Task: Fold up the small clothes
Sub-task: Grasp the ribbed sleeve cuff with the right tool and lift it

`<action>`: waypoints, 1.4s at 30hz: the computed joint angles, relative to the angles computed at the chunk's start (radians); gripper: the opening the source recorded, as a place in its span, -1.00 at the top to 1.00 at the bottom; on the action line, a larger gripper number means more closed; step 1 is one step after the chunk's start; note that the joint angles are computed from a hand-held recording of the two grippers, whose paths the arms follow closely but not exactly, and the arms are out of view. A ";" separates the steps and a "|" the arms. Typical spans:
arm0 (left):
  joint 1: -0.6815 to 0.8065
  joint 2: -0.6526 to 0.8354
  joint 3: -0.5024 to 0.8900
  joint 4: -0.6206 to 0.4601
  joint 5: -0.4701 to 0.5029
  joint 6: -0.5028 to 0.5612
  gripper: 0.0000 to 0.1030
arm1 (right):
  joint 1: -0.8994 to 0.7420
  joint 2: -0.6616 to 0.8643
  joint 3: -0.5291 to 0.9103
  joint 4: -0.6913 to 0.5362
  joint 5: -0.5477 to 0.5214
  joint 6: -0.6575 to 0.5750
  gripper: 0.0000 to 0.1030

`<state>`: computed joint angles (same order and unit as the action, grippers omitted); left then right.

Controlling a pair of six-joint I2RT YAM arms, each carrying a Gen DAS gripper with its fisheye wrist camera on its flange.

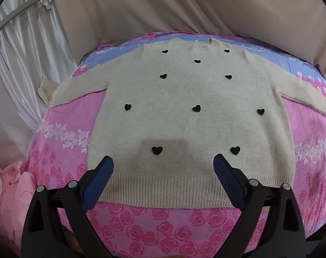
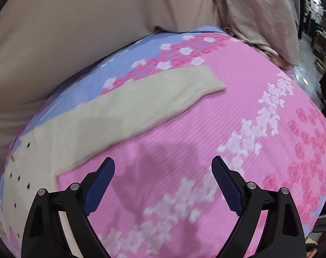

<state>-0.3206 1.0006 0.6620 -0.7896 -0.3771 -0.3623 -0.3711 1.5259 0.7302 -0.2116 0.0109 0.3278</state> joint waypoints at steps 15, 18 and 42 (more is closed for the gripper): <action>-0.085 0.178 0.134 -0.107 -0.174 -0.148 -0.83 | -0.201 0.626 0.528 0.028 -0.089 -0.030 0.41; -0.075 0.210 0.150 -0.094 -0.164 -0.136 -0.83 | -0.192 0.664 0.592 0.001 -0.134 -0.036 0.85; 0.350 0.132 0.009 0.130 0.147 0.178 -0.83 | 0.650 0.680 1.164 -0.212 -0.320 0.179 0.87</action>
